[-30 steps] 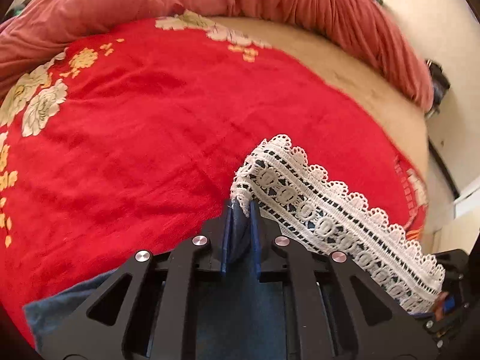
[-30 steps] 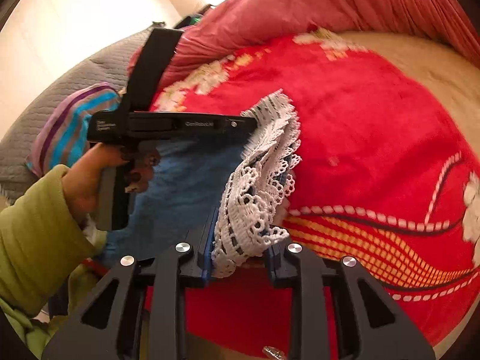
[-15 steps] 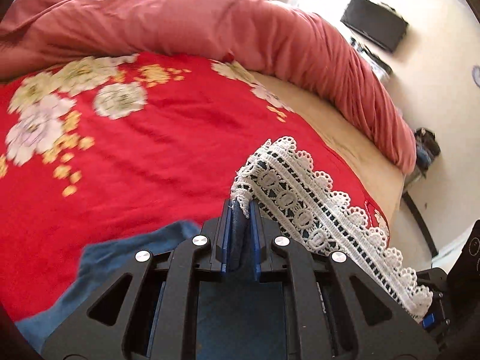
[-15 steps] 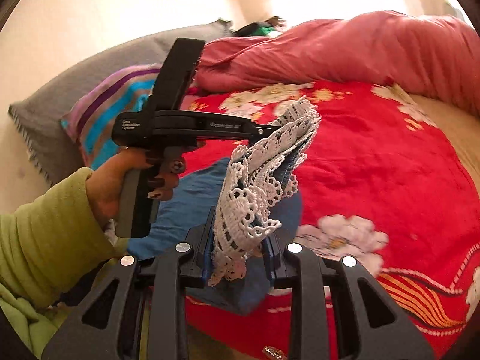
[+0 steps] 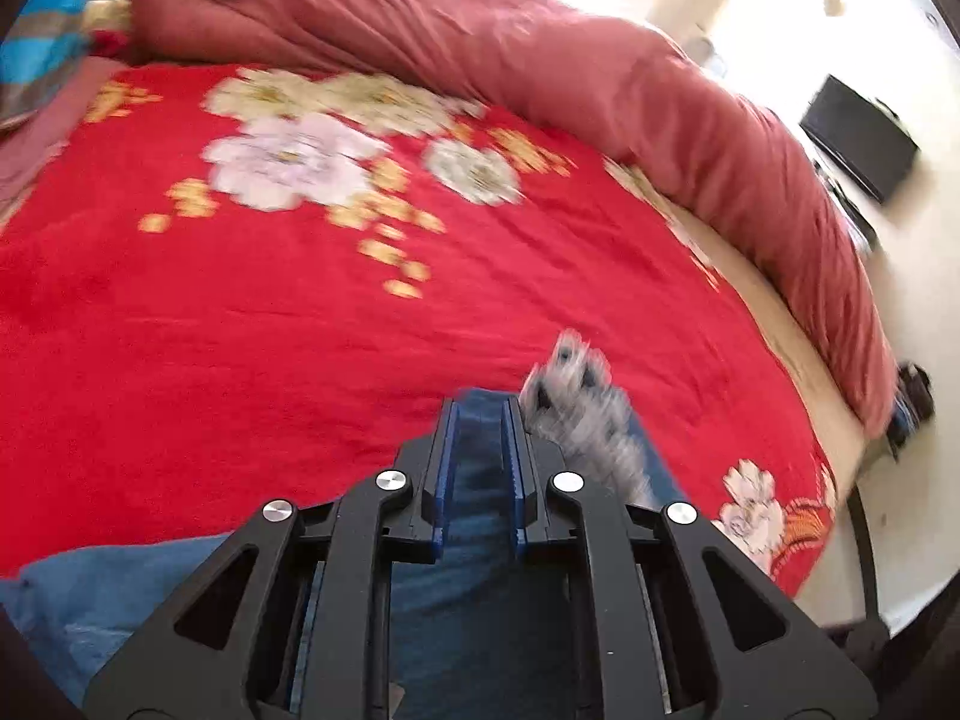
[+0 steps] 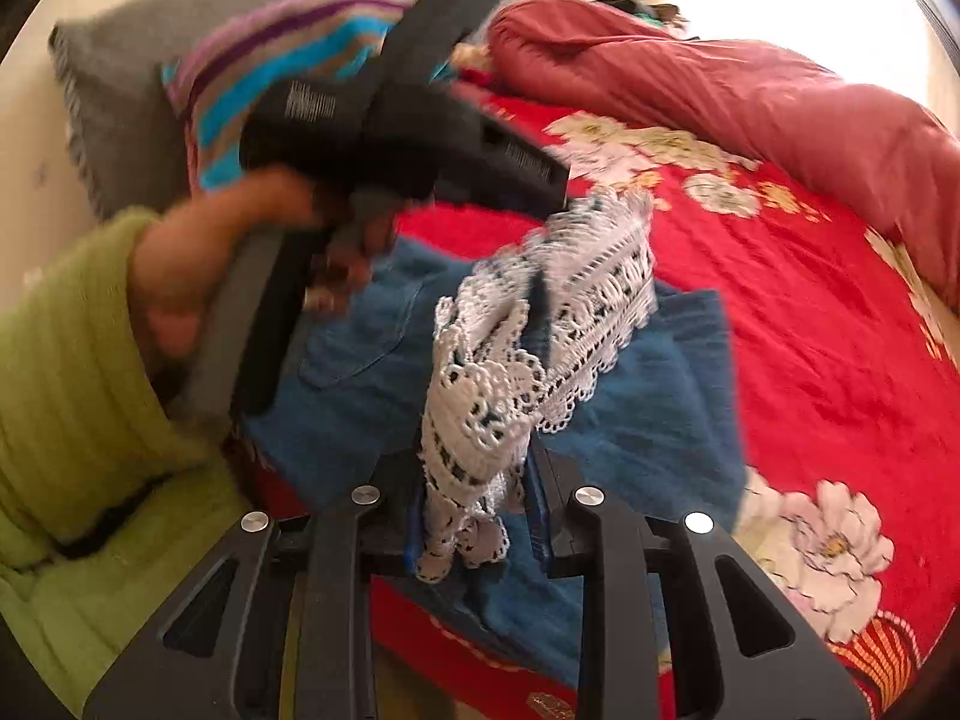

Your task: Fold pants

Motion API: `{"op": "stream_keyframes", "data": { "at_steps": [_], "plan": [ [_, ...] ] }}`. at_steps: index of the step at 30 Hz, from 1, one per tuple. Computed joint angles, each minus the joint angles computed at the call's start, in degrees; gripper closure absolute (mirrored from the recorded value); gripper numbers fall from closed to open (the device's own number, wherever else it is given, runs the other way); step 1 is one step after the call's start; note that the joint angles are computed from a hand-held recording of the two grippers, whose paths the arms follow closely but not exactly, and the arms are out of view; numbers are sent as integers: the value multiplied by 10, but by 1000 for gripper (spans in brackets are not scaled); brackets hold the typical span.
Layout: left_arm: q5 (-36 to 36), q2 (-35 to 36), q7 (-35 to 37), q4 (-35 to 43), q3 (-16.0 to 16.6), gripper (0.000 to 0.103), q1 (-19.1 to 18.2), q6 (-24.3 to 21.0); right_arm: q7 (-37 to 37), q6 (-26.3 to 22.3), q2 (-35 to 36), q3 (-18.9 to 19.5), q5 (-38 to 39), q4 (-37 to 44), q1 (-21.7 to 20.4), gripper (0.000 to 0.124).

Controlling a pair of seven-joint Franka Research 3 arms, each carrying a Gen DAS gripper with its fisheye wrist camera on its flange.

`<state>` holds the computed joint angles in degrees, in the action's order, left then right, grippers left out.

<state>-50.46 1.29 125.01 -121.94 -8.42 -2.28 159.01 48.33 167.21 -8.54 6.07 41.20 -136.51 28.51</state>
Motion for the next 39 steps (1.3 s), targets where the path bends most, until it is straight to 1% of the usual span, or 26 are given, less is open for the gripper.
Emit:
{"op": "stream_keyframes", "data": {
  "at_steps": [4,6,8,9,10,13,14,15,17,19,20,21,23,25,26,27,29,30,31,32,33,35,36,37,38,39],
  "plan": [
    [-46,-25,6,-29,13,96,5,22,8,-26,12,11,-23,10,1,96],
    [-89,-32,26,-37,23,87,7,14,-2,-33,11,12,-20,10,6,88],
    [-123,-40,47,-43,35,83,10,-10,-68,-65,2,-2,45,17,23,84],
    [-138,-43,54,-46,40,83,12,-26,-94,-82,-5,-6,72,20,27,80],
    [-146,-45,61,-48,43,83,13,-36,-108,-86,-10,-5,81,20,26,77],
    [-181,-44,79,-48,48,80,16,-80,-136,-61,-33,-5,97,12,21,71],
    [-194,-43,87,-48,50,75,19,-102,-137,-49,-35,-7,99,12,18,67],
    [-197,-42,85,-48,49,72,20,-110,-131,-32,-34,-8,95,14,12,64],
    [-190,-37,73,-47,45,70,22,-116,-53,10,-17,2,32,24,-22,63],
    [-166,-31,50,-44,40,67,22,-114,35,25,16,2,-30,51,-56,63],
    [-157,-29,42,-42,38,63,22,-112,104,14,39,2,-84,75,-78,63],
    [-141,-25,29,-40,36,60,22,-110,133,-3,56,-4,-101,94,-86,63],
    [-121,-15,8,-33,33,57,23,-111,118,-51,109,-19,-48,161,-98,63],
    [-110,-5,-6,-26,29,57,25,-108,135,-97,158,-22,-47,218,-115,63],
    [-105,-2,-12,-24,26,64,25,-102,150,-116,181,-22,-52,242,-122,63],
    [-98,-1,-21,-25,23,89,24,-91,149,-134,195,-17,-47,256,-130,62],
    [-104,-1,-21,-26,20,90,26,-88,140,-208,233,-4,-4,300,-156,65],
    [-114,-5,-10,-30,19,92,27,-85,126,-243,247,5,31,316,-173,79],
    [-119,-11,-1,-34,19,93,27,-83,105,-259,252,12,63,321,-185,88],
    [-127,-18,8,-38,21,93,27,-83,90,-247,245,15,73,311,-184,105],
    [-143,-26,24,-42,23,94,27,-86,48,-226,231,23,112,293,-191,114],
    [-152,-41,44,-48,26,96,22,-76,-6,-200,206,28,178,269,-195,114],
    [-149,-45,50,-50,26,102,18,-61,-24,-186,199,27,195,263,-191,114],
    [-131,-49,48,-54,22,103,12,-30,-33,-164,197,23,194,260,-182,114],
    [-93,-49,31,-59,18,103,7,4,-16,-148,203,17,164,264,-171,114],
    [-67,-43,10,-56,21,103,4,8,9,-139,211,10,128,269,-161,114]
  ]
}}
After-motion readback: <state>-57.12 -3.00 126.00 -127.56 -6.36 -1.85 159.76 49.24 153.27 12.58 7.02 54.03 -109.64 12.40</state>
